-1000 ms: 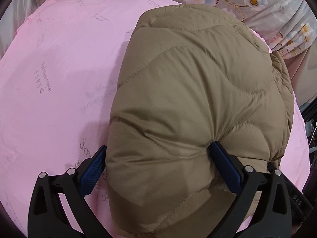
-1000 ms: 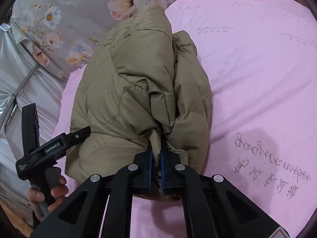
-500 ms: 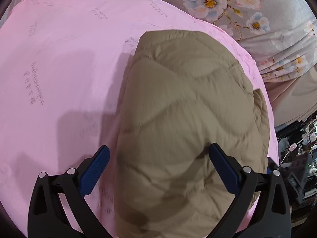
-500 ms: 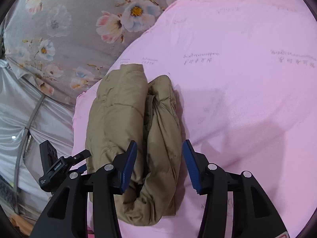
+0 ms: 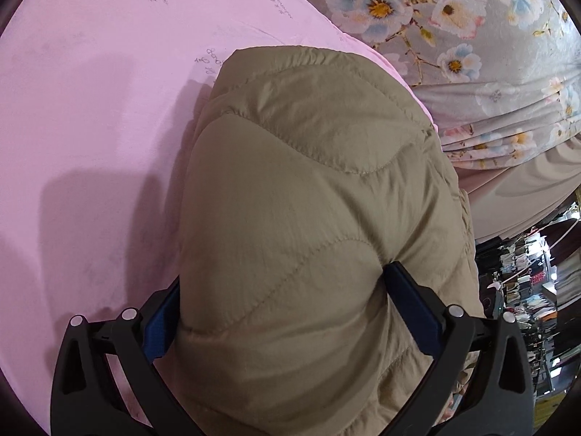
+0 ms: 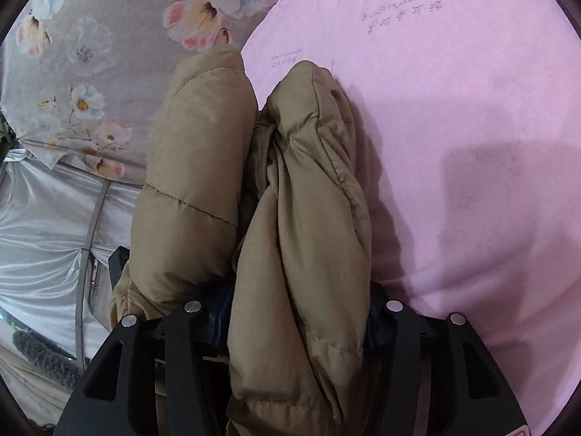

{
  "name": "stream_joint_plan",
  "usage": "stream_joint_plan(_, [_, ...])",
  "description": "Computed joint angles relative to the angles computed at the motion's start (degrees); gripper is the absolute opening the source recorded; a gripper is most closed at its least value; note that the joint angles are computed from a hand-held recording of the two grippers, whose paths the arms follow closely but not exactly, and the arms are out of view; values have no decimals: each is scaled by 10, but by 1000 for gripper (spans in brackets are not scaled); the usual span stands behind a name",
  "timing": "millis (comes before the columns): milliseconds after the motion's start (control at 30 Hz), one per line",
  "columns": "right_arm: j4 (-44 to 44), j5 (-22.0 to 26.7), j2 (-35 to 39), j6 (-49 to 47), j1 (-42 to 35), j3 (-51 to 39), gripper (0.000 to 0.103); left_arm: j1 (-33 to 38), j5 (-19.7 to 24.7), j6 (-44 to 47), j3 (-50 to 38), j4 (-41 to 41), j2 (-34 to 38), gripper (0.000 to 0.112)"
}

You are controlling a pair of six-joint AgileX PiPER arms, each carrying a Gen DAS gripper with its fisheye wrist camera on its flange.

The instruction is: Fold large clothes

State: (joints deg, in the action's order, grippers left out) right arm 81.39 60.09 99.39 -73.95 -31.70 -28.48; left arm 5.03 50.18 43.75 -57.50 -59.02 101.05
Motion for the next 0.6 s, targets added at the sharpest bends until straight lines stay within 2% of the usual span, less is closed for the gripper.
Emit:
stream_joint_plan(67, [24,-1,7,-17,15,-1,48,-6,-9,10,-2,-3,2,98])
stream_joint_plan(167, [64,7,20,-50,21,9,35,-15,-20,21,-4,-4,-5,98])
stream_joint_plan(233, [87,-4,-3,-66,31,23,27,-27,-40,23,0,1,-21,89])
stream_joint_plan(333, [114,-48,-77,-66,63,38,19,-44,-71,29,3,13,-56,73])
stream_joint_plan(433, [139,-89,-147,-56,107,37,15,-47,-78,39,-6,15,-76,67])
stream_joint_plan(500, [153,-139,-199,-45,154,25,15,-49,-91,52,-9,18,-95,64])
stream_joint_plan(600, [164,-188,-228,-31,211,-9,14,-48,-104,55,-23,31,-112,63])
